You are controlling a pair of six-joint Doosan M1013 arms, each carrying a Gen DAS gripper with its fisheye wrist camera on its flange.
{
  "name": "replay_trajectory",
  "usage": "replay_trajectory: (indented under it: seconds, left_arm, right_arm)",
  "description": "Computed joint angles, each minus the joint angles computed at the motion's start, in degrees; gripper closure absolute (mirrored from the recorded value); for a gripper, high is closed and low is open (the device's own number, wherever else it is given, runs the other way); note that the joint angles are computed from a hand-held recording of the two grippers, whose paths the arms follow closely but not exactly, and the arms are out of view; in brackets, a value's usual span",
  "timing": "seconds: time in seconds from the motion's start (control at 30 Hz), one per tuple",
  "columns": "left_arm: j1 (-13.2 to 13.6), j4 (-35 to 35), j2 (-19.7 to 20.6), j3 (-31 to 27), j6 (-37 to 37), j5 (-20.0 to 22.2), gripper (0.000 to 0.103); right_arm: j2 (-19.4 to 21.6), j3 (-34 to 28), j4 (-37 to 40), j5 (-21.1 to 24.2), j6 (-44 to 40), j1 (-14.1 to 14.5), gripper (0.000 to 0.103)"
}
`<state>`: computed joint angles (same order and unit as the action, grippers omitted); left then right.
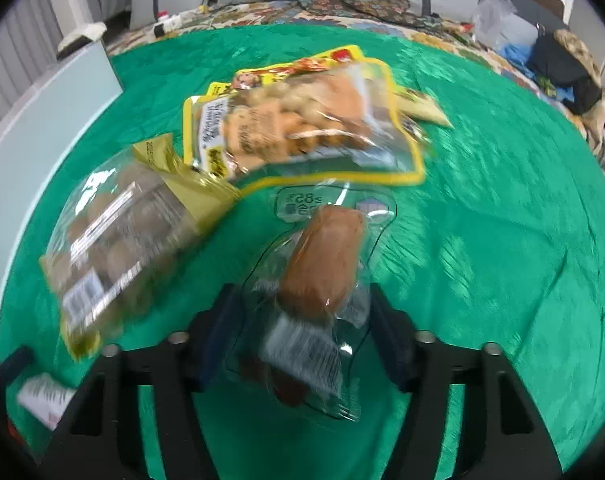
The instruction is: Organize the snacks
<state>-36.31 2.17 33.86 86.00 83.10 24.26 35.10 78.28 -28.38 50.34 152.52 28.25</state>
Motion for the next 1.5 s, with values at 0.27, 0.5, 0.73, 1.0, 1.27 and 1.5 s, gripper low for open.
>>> replay_trajectory:
  seconds: [0.27, 0.5, 0.73, 1.0, 1.27, 1.5]
  left_arm:
    - [0.7, -5.8, 0.3, -1.3, 8.1, 3.3, 0.0]
    - [0.2, -7.1, -0.4, -1.7, 11.7, 5.9, 0.047]
    - [0.9, -12.6, -2.1, 1.4, 14.1, 3.0, 0.051]
    - [1.4, -15.7, -3.0, 3.5, 15.6, 0.6, 0.051]
    - [2.2, -21.5, -3.6, 5.0, 21.1, -0.6, 0.051]
    - [2.6, -25.9, -3.5, 5.0, 23.7, -1.0, 0.052]
  right_arm:
    - [-10.3, 15.1, 13.7, -15.7, -2.4, -2.4, 0.072]
    - [-16.9, 24.9, 23.0, -28.5, 0.3, -3.5, 0.072]
    - [-16.3, 22.8, 6.3, -17.5, 7.6, 0.3, 0.033]
    - [-17.1, 23.6, 10.6, -14.4, 6.9, -0.3, 0.031]
    - [-13.8, 18.6, 16.9, -6.7, 2.5, -2.0, 0.025]
    - [-14.2, 19.2, 17.2, -3.7, 0.8, -2.4, 0.025]
